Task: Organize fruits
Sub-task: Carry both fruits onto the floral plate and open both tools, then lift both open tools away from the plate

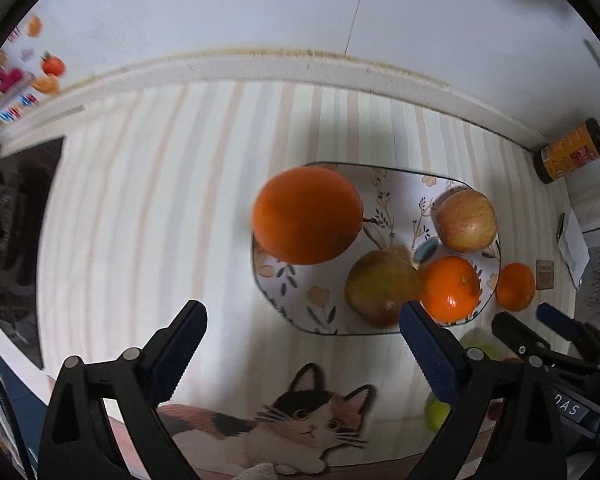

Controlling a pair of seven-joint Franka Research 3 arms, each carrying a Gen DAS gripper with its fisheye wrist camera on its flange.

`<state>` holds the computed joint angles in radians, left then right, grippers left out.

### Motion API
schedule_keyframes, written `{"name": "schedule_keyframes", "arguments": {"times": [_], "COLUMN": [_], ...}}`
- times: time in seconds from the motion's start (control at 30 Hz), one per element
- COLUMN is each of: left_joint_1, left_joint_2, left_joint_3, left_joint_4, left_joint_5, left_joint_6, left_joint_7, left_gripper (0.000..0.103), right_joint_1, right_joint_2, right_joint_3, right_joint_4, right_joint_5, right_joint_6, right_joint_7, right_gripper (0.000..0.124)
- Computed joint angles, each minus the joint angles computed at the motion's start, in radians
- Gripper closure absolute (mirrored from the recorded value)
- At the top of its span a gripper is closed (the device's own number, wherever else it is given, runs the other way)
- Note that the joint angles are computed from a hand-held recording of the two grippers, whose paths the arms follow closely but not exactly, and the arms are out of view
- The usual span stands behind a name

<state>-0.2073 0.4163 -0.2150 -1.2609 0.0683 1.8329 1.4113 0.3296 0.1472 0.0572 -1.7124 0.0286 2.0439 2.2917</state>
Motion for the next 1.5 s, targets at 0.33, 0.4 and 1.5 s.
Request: {"name": "schedule_keyframes", "arguments": {"times": [0.33,0.4,1.5], "left_joint_1": [0.017,0.017,-0.004], "left_joint_2": [-0.243,-0.285,-0.529], "left_joint_3": [-0.004,-0.002,0.012], "left_joint_4": [-0.248,-0.286,-0.482], "left_joint_5": [-0.007,-0.007,-0.044], "left_joint_6": [0.133,0.154,0.262], "left_joint_7": [0.039,0.045,0.056], "left_gripper": [0.004,0.004,0.004], "right_joint_1": [0.037,0.044,0.028], "right_joint_2": [-0.123,-0.151,-0.360], "right_joint_3": [0.037,0.049,0.135], "right_joint_4": [-0.024,-0.032,-0.097], "right_joint_5": [-0.126,-0.159,-0.237], "right_joint_6": [-0.063,-0.068,-0.060], "right_joint_7": [0.084,0.106,0.224], "right_gripper": [0.030,0.030,0.029]}}
